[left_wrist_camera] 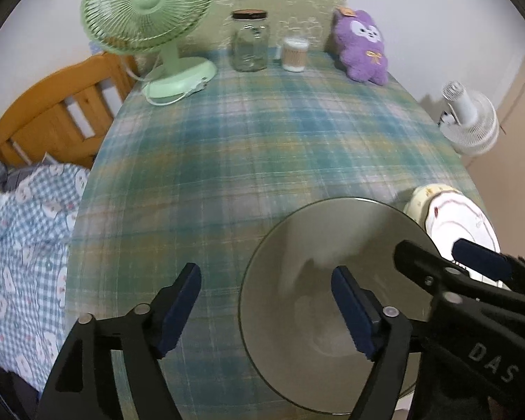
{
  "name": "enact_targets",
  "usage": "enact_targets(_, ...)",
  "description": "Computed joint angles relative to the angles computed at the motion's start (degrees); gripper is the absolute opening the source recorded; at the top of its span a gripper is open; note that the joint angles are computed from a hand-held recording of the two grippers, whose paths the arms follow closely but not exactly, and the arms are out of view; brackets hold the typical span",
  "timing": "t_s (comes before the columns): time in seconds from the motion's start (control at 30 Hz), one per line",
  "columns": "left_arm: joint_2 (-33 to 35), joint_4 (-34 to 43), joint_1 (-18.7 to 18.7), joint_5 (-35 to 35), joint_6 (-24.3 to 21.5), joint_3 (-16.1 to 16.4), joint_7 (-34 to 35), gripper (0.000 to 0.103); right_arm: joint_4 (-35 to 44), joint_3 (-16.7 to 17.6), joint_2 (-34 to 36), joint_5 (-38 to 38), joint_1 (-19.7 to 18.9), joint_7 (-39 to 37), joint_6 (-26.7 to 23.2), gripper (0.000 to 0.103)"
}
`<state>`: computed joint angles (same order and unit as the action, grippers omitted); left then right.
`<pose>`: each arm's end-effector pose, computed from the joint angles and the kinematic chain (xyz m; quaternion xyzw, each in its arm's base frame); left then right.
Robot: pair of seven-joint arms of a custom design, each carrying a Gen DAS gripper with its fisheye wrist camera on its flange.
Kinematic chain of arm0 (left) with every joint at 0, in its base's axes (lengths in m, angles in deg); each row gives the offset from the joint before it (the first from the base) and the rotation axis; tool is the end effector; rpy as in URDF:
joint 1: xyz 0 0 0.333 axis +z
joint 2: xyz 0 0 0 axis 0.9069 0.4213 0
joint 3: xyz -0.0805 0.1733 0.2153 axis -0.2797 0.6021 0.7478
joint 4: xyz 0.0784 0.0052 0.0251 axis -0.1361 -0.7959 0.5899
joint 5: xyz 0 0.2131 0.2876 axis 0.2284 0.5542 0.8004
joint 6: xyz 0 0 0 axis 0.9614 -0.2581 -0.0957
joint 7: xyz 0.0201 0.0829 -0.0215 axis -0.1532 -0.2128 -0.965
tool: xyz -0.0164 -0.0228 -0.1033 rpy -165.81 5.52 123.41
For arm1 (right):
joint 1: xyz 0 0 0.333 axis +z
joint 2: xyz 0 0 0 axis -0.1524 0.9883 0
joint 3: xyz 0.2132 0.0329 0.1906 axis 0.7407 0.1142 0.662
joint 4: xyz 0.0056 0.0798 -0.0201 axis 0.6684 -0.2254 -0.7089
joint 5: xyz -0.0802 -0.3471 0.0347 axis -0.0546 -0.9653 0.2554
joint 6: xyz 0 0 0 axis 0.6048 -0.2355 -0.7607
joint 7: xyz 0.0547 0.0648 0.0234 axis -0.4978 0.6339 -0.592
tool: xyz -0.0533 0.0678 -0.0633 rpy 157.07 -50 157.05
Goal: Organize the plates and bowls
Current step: 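Lower the third bowl into the bowl stack and open both grippers, then grasp the rim of the nested bowl stack with both grippers, then lift the bowl stack and carry it over the red-pattern plate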
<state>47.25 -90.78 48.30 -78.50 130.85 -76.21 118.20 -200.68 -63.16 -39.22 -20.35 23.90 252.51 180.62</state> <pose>0.4879 -0.2885 0.4181 -0.5621 0.7917 -0.2028 0.1268 0.4476 0.3757 0.4193 -0.5799 0.7860 -0.1228 0.1756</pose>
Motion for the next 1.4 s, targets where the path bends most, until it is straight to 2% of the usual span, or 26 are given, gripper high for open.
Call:
enact_targets(0.27, 1.24, 0.3, 0.33, -3.81, -1.84, -0.31, 2.72, 0.083, -0.21, 0.2, 2.13, 4.67, -0.46, -3.63, 3.5, 0.071)
enact_targets(0.43, 1.43, -0.07, 0.2, -3.45, -2.45, 0.03, 1.51, 0.083, -0.4, -0.17, 3.2, 7.37, -0.49, -5.2, 5.24, 0.07)
enact_targets(0.5, 1.51, -0.19, 0.2, -3.35, -2.43, 0.06, 1.17, 0.082, -0.68, -0.25, 3.5, 8.23, -0.48, -5.53, 6.39, 0.064)
enact_targets(0.53, 1.63, -0.19, 0.21, -3.46, -2.58, 0.0, 1.29, 0.081, -0.77, -0.23, 3.67, 8.78, -0.5, -5.88, 6.81, 0.057)
enact_targets(0.73, 2.26, 0.08, 0.18, -5.49, -3.47, -0.57, 3.71, 0.069, 0.42, -0.39, 5.08, 10.96, -0.18, -7.51, 6.01, 0.046)
enact_targets(0.93, 2.46, 0.04, 0.15, -7.31, -2.54, -0.88, 5.85, 0.061, 0.57, -0.79, 5.44, 11.72, -0.02, -7.46, 6.29, 0.042)
enact_targets(0.97, 2.49, -0.02, 0.31, -8.39, -2.12, -1.16, 7.16, 0.057, 0.71, -0.83, 5.5, 11.73, 0.03, -7.45, 6.12, 0.042)
enact_targets(1.4, 2.07, 0.74, 0.55, -11.96, -4.56, -1.04, 9.05, 0.055, 2.62, -0.79, 5.91, 12.25, 0.46, -7.05, 3.24, 0.042)
